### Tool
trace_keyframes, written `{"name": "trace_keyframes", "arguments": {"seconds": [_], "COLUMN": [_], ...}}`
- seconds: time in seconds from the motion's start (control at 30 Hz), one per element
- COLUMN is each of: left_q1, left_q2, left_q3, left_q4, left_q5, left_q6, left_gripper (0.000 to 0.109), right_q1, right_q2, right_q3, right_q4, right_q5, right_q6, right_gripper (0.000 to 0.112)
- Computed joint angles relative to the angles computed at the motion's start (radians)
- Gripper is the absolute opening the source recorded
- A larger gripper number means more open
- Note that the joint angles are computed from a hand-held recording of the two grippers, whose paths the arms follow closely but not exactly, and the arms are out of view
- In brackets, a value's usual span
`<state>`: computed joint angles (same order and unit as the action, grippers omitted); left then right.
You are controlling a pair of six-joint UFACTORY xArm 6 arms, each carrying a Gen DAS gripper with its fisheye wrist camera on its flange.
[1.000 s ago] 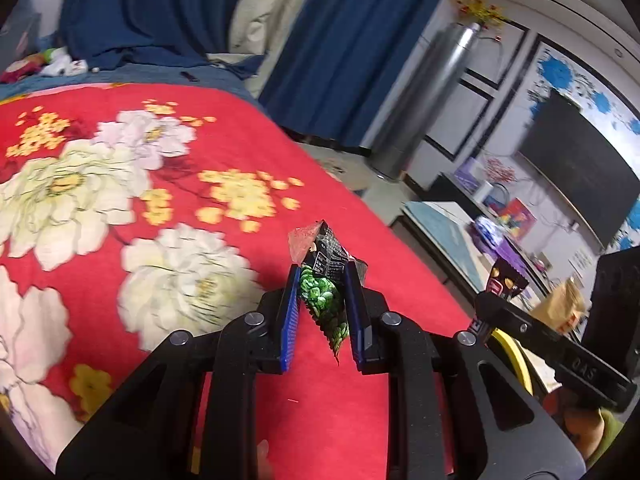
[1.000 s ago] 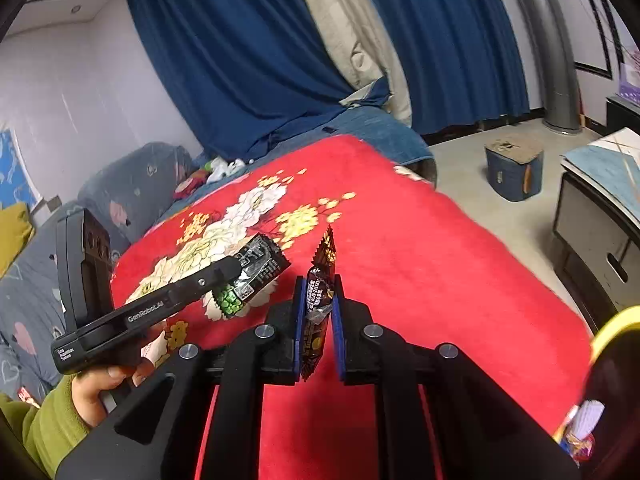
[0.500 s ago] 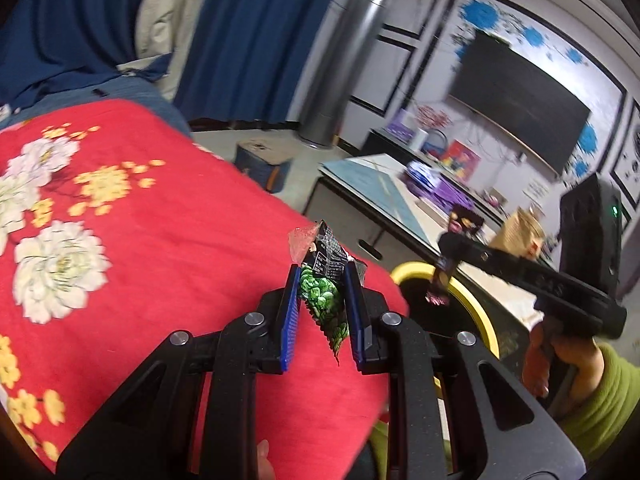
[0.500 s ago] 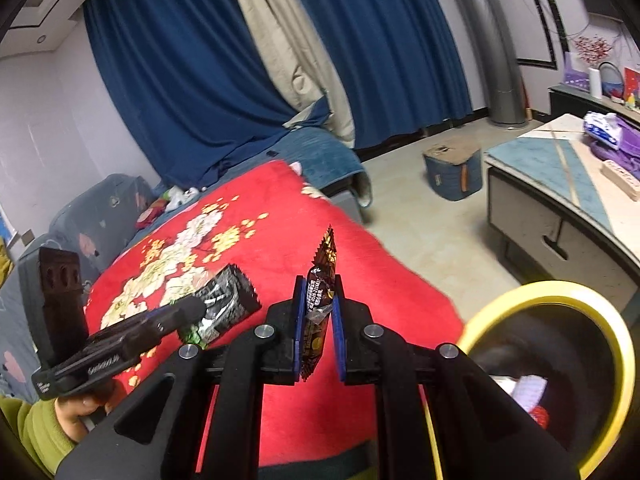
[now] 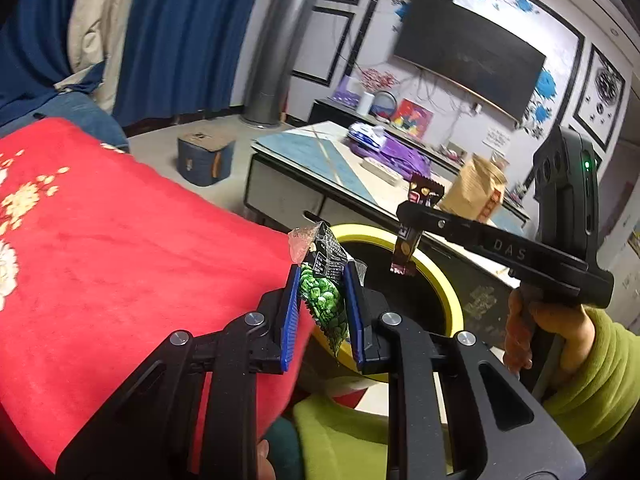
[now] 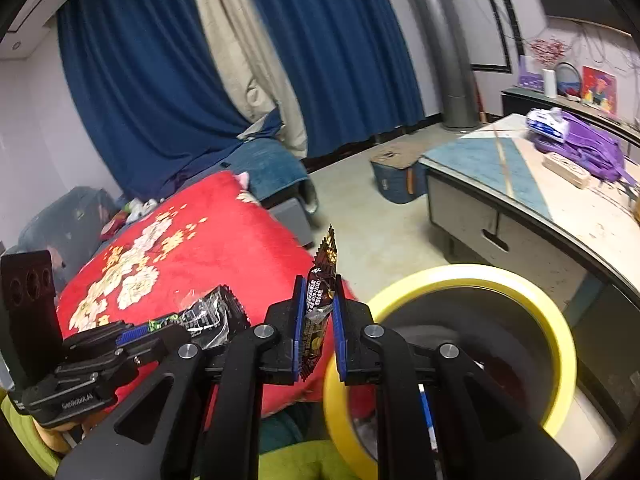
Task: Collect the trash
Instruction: 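Carry the green-black packet and chocolate bar over the bin and open both grippers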
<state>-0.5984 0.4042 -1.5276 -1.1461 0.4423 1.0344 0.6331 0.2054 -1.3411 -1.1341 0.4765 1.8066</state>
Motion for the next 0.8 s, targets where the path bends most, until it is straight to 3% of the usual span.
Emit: {"name": "trace_keyframes", "arguments": {"seconds": [0.53, 0.8], "left_q1": [-0.069, -0.097], "left_q2": [0.103, 0.135], "left_q3": [-0.109, -0.136], "left_q4": [0.101, 0.14], "left_q5": [0.061, 0.078], "left_q6": [-0.025, -0.031], "left_gripper": [0.015, 0.015], "right_q1": [0.006, -0.009], "right_q2": [-0.2, -0.228], "right_q3": [0.252, 0.306], "right_q4": [-0.049, -0.037], "right_q5": [0.164, 0.163], "right_q6": [0.132, 0.161], "right_gripper": [0.013, 0.013]}}
